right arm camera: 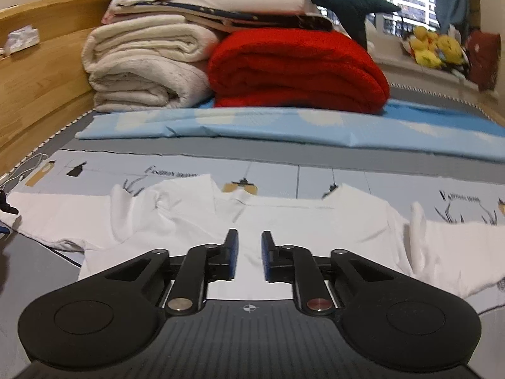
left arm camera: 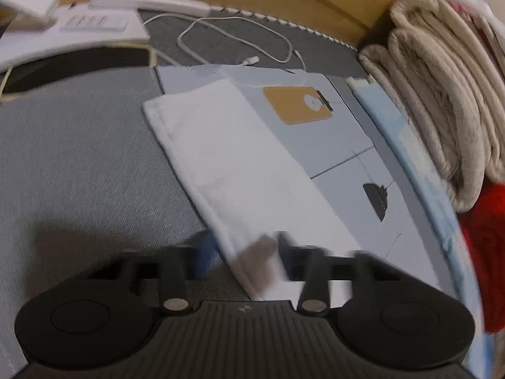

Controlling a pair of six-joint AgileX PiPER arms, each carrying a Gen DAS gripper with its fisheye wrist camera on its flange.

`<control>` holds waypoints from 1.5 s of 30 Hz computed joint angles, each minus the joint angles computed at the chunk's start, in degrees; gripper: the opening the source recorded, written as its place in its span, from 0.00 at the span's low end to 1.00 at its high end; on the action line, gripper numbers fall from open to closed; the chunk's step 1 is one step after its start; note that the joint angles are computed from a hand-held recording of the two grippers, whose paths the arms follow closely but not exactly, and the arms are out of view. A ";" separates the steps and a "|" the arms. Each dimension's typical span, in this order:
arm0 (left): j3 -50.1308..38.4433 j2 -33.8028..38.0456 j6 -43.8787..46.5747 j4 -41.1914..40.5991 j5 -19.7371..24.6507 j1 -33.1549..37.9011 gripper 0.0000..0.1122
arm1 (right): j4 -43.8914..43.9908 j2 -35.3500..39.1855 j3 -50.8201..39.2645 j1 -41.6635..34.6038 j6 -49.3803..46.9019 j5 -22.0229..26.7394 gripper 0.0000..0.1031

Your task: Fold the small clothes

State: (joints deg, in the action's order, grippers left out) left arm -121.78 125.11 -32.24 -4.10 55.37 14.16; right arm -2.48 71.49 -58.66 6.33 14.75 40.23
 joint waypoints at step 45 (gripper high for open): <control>-2.22 -6.41 16.23 -19.35 3.67 -36.48 0.31 | 7.67 1.51 -4.01 -14.32 7.93 13.18 0.06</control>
